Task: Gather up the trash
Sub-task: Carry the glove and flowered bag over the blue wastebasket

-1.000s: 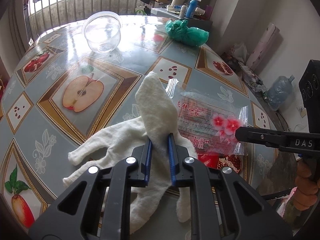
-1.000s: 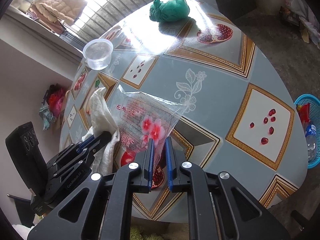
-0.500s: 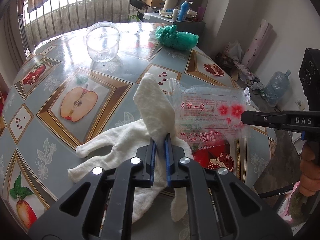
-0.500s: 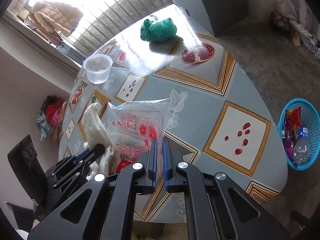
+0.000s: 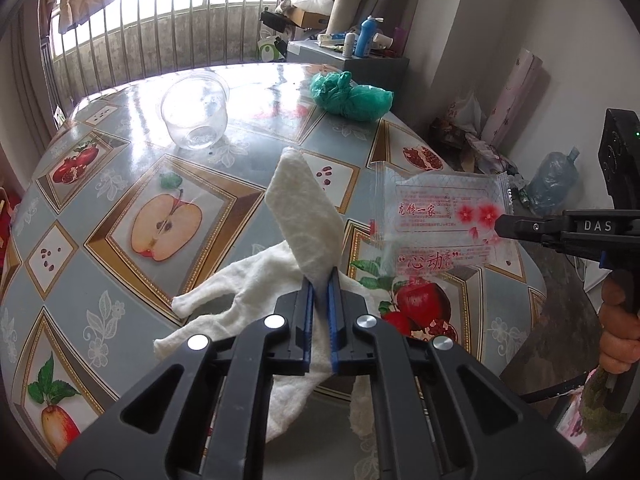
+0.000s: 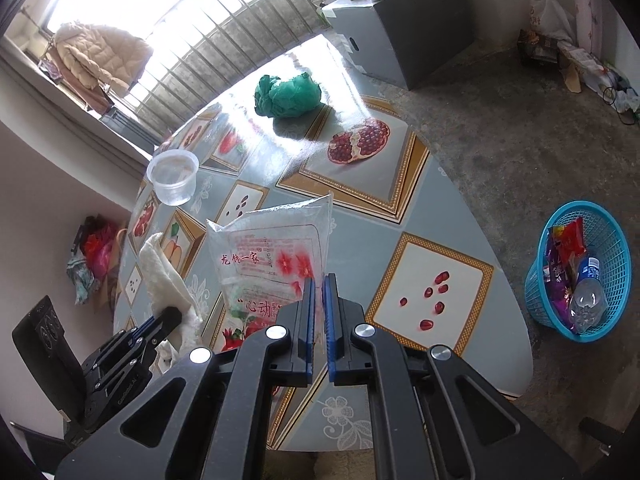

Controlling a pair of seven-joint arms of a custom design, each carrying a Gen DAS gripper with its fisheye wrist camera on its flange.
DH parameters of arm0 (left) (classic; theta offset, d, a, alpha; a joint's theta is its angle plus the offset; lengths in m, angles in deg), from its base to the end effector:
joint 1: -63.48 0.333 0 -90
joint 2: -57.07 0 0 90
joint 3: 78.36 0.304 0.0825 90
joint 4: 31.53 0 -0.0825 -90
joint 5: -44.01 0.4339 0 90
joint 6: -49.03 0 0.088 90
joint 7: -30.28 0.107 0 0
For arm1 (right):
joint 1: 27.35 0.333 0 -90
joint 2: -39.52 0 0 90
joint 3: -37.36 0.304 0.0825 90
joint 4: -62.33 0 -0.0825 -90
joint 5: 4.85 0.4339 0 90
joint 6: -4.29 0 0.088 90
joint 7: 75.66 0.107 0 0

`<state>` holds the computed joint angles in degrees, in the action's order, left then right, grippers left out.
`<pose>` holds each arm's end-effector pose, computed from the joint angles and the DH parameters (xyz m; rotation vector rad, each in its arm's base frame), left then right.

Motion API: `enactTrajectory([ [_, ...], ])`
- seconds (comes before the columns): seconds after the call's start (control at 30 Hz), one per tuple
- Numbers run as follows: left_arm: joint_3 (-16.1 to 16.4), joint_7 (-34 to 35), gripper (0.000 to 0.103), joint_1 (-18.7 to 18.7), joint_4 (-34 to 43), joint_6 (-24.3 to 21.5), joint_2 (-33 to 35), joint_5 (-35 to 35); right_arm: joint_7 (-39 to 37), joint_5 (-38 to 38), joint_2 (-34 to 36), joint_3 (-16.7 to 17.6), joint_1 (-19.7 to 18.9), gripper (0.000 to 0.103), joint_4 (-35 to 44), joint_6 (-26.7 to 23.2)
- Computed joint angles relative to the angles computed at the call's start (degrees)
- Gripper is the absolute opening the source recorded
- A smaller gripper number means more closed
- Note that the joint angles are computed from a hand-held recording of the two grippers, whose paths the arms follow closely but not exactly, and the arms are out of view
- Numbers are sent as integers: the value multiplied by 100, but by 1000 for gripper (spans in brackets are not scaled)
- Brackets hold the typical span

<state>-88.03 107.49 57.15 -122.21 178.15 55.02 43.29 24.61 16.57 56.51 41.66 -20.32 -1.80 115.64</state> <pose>0.6145 -0.1788 0.7080 -1.8304 1.9316 -0.8486 0.6960 0.1539 0.7056 -1.7285 1.7869 0.0440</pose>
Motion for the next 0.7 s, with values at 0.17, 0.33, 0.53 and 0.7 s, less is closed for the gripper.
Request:
enactTrajectory([
  [0.17, -7, 2, 5, -1, -12, 75, -55, 92, 0, -28, -11, -19, -20, 5, 38, 80],
  [0.33, -29, -47, 5, -9, 59, 97, -75, 269, -5, 43, -91, -29, -66, 5, -53, 215],
  [0.53, -66, -91, 5, -52, 283, 53, -12, 482, -73, 99, -282, -62, -100, 5, -308, 420],
  [0.7, -98, -45, 5, -130, 551, -37, 108, 585, -110, 252, -532, -119, -161, 5, -662, 678],
])
